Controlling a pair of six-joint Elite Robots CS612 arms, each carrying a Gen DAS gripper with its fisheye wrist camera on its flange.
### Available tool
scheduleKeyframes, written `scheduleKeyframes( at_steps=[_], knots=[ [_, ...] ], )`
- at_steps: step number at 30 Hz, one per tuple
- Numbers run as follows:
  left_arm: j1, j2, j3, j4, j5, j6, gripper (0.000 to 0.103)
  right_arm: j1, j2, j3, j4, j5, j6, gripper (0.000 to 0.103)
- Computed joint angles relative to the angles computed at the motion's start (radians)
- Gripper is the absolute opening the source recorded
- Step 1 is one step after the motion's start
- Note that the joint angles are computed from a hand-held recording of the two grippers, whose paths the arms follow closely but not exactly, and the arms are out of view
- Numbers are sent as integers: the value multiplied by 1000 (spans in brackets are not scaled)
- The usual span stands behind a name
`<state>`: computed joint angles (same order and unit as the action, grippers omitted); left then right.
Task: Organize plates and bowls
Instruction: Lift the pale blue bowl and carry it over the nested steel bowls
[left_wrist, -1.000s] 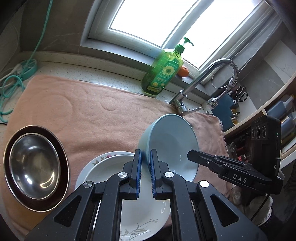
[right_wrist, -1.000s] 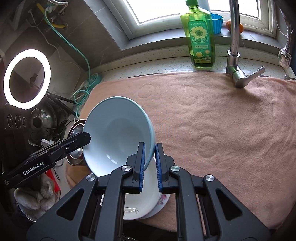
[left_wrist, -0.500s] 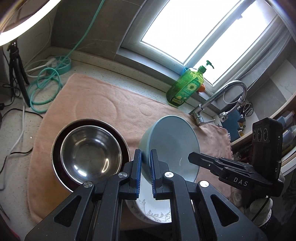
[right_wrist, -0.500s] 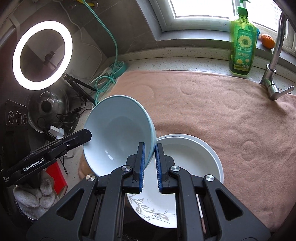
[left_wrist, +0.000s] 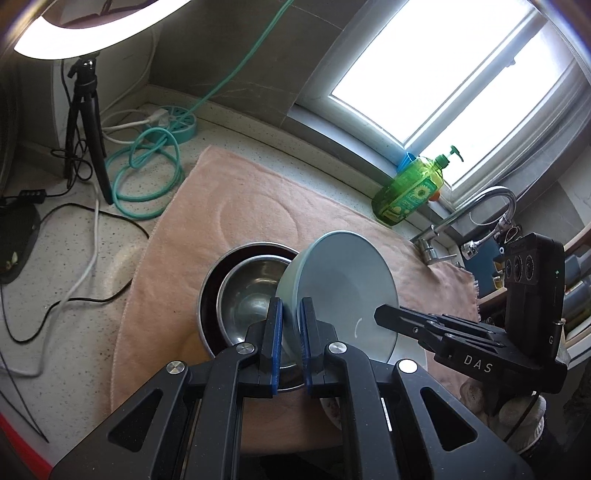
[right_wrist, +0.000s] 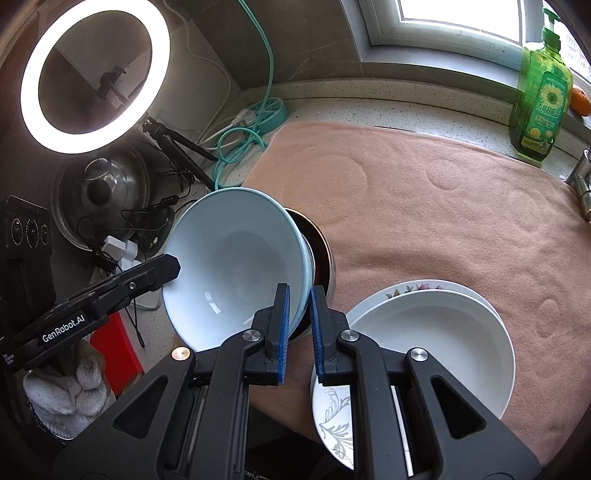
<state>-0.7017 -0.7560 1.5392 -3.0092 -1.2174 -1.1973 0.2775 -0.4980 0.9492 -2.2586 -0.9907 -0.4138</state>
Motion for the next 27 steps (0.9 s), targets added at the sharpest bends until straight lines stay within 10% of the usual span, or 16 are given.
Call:
scheduleKeyframes(
  at_steps=[27],
  knots=[
    [43,24,21,-16,-136,-42,7,36,72,-109,104,-76,46,11]
  ],
)
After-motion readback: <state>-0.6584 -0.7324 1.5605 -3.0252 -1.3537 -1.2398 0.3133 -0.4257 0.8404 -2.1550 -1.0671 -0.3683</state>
